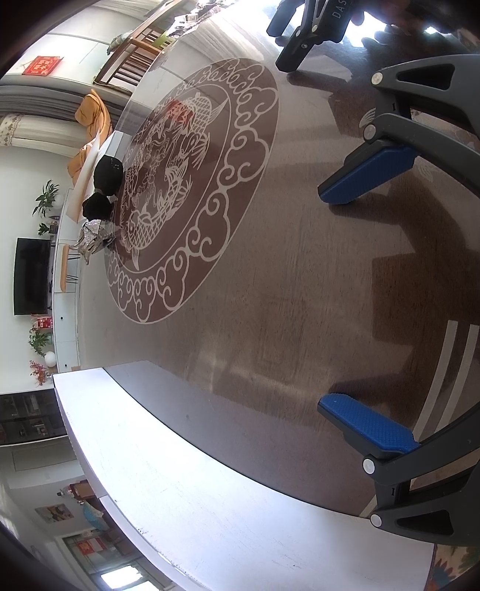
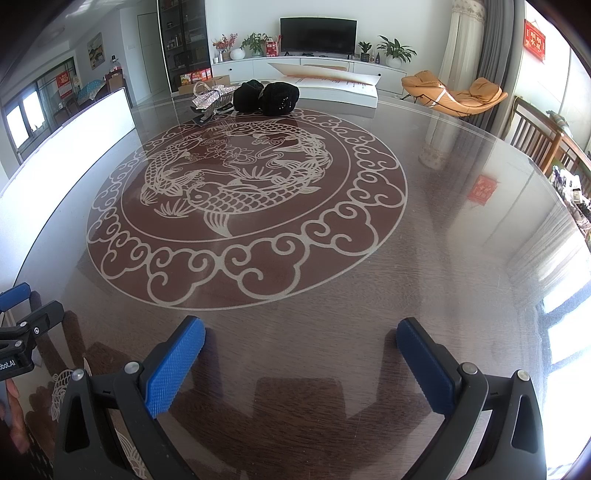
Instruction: Organize objects
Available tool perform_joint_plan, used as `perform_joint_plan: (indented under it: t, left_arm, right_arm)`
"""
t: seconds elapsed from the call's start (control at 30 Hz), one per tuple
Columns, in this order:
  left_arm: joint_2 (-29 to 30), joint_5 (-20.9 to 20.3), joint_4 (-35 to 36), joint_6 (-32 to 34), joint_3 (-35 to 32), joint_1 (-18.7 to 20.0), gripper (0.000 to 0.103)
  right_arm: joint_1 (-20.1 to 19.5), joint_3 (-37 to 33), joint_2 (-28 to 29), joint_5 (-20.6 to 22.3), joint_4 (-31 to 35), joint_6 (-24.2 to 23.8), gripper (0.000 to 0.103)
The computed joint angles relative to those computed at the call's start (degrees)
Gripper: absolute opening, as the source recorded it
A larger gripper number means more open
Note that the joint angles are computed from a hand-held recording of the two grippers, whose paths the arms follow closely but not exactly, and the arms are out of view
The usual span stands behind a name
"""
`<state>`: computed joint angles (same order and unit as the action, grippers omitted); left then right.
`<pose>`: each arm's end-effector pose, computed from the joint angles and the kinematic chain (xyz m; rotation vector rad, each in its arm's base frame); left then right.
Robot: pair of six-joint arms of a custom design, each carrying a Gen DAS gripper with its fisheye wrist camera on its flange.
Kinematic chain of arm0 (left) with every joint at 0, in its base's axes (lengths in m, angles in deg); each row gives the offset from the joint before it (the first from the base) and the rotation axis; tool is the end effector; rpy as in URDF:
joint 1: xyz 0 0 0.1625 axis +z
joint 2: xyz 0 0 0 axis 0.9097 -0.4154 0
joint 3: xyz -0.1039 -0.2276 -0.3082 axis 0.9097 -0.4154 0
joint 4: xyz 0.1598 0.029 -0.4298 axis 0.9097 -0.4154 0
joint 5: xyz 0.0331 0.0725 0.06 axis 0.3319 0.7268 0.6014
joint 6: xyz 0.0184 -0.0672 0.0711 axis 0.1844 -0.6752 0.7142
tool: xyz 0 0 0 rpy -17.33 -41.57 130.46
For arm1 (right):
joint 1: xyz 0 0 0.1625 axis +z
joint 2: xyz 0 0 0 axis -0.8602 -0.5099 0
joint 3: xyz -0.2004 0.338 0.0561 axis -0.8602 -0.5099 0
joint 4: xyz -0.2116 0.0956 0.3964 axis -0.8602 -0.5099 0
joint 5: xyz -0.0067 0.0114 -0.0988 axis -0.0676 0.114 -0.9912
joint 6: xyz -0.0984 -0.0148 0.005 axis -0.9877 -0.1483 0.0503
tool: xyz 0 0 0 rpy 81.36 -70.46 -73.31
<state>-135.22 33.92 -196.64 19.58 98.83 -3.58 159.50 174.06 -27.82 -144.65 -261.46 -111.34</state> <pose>0.0389 -0.3941 0.1371 -0.0450 2.1665 -0.8019 0.1691 -0.4908 -0.0564 0.7119 -2.3275 0.5567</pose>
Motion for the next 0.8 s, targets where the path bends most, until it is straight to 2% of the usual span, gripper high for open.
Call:
perform_joint_plan:
  t: [0.07,0.13,0.2,0.3,0.33,0.43,0.5,0.57,0.6,0.67,0.77,0.8]
  left_arm:
    - [-0.28,0.13,-1.28,0.81,0.71,-0.15,0.103]
    - [-0.30,0.31,-2.23,1.17,1.09,-0.22,0.103]
    - [-0.20,0.44,-2.44,1.07,1.10,-0.25,0.103]
    - [-0.18,0.71,-2.64,0.80,1.31,-0.48,0.103]
    - [-0.13,0.75,-2.83,0.84,1.37,-0.53,0.103]
    - [0.01,0.85,-3.42,1.15,1.54,-0.60,0.103]
    - [0.04,0.91,-3.70,1.24,1.66,-0.68,0.103]
    - [0.21,0.95,-4.20,1.48,1.71,-0.69,0.103]
    - [0.27,0.97,-4.46,1.64,1.78,-0.69,0.103]
    - [0.44,0.76,-5.18,2.32,1.78,-0.54,0.103]
    - [0.48,0.52,-5.80,3.09,1.83,-0.47,0.103]
    - [0.54,0.47,-5.95,3.31,1.78,-0.41,0.103]
  right_arm:
    - [0.23,-0.49,-0.77,-0.46,3.20,-0.22,0.103]
    - [1.23,-2.73,0.35,-2.73,2.87,-3.75,0.103]
    - [1.76,-5.61,0.95,-1.44,2.26,-7.47,0.103]
    - [2.65,-14.02,2.98,0.55,4.88,-9.52,0.103]
    - [2.96,-18.06,4.19,0.70,7.53,-9.26,0.103]
    - [3.38,-31.08,7.83,3.58,22.55,-5.09,0.103]
    - [4.99,-41.61,13.80,-0.65,29.74,-9.40,0.103]
    - [6.20,-50.48,20.35,-4.74,30.56,-18.54,0.103]
    - [6.44,-54.37,22.96,-6.19,32.22,-20.55,0.103]
    - [6.36,-61.32,27.02,-7.93,37.68,-19.34,0.100]
    - [5.79,-68.38,30.75,-8.33,44.60,-15.67,0.092]
    - [5.35,-69.25,30.83,-7.82,47.21,-14.12,0.082]
